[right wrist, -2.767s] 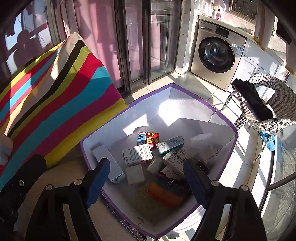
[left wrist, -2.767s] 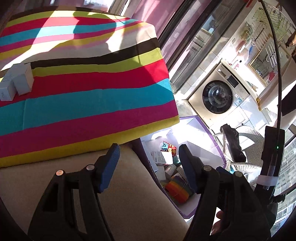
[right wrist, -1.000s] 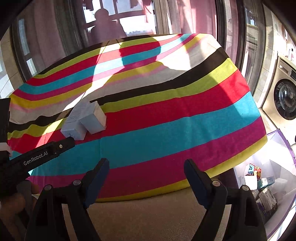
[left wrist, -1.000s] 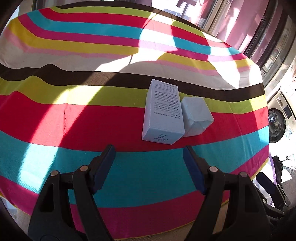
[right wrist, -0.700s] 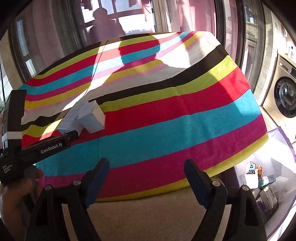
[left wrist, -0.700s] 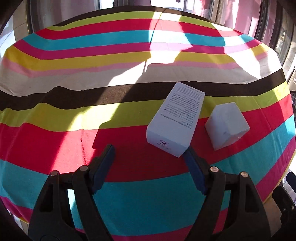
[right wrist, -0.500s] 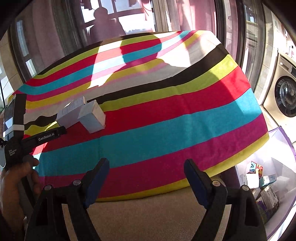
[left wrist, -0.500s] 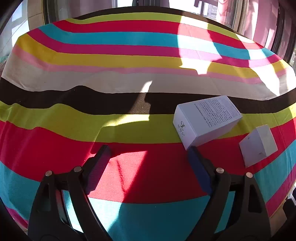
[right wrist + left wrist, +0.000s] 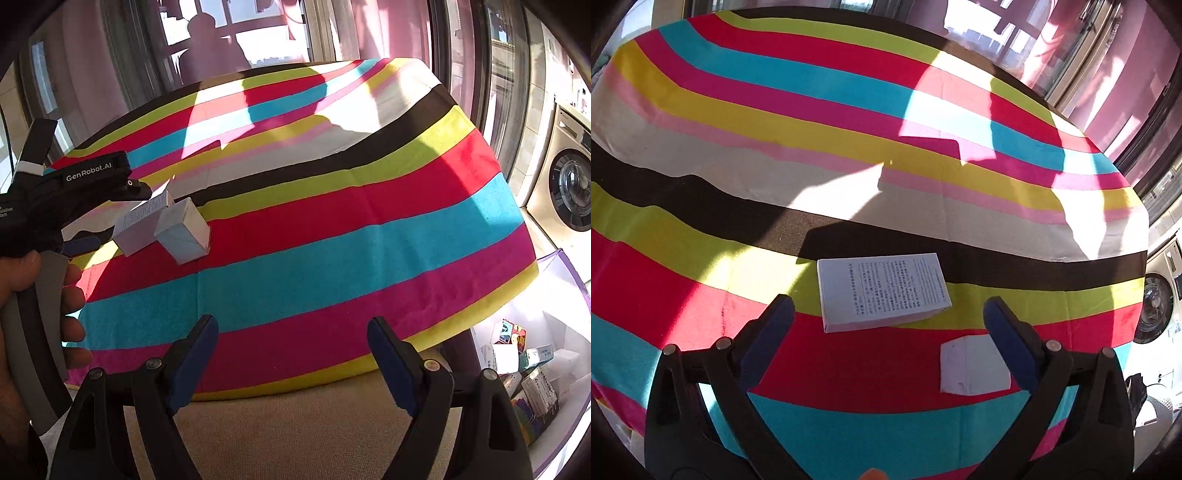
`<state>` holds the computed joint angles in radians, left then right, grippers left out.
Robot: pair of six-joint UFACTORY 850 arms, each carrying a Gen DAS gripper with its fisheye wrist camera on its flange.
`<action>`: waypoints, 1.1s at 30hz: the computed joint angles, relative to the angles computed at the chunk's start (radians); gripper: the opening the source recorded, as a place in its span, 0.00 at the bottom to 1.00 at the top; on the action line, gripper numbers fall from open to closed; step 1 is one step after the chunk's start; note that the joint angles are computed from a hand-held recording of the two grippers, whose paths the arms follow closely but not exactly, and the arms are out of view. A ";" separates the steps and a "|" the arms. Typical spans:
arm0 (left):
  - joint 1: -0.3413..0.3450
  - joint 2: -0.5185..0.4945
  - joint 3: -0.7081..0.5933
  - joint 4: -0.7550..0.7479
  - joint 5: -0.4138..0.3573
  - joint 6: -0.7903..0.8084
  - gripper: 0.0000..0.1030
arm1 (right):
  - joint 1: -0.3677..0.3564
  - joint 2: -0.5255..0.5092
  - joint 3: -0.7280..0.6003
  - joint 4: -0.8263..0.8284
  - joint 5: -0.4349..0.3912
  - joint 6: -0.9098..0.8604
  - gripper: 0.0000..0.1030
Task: Organize objects
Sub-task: 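Grasp the flat text-printed white box with left tool while right tool grasps the small white cube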
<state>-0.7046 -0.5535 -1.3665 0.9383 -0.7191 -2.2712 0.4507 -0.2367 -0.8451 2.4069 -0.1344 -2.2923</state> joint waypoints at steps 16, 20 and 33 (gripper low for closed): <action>0.012 -0.010 0.060 -0.082 -0.027 0.113 0.87 | 0.007 -0.006 -0.007 -0.020 -0.023 -0.018 0.82; -0.068 0.085 0.205 0.015 -0.053 -0.104 0.87 | 0.041 -0.017 -0.024 0.159 -0.037 -0.235 0.82; -0.229 0.124 0.295 0.124 -0.166 -0.391 0.87 | 0.159 -0.135 -0.160 0.598 -0.095 -0.777 0.81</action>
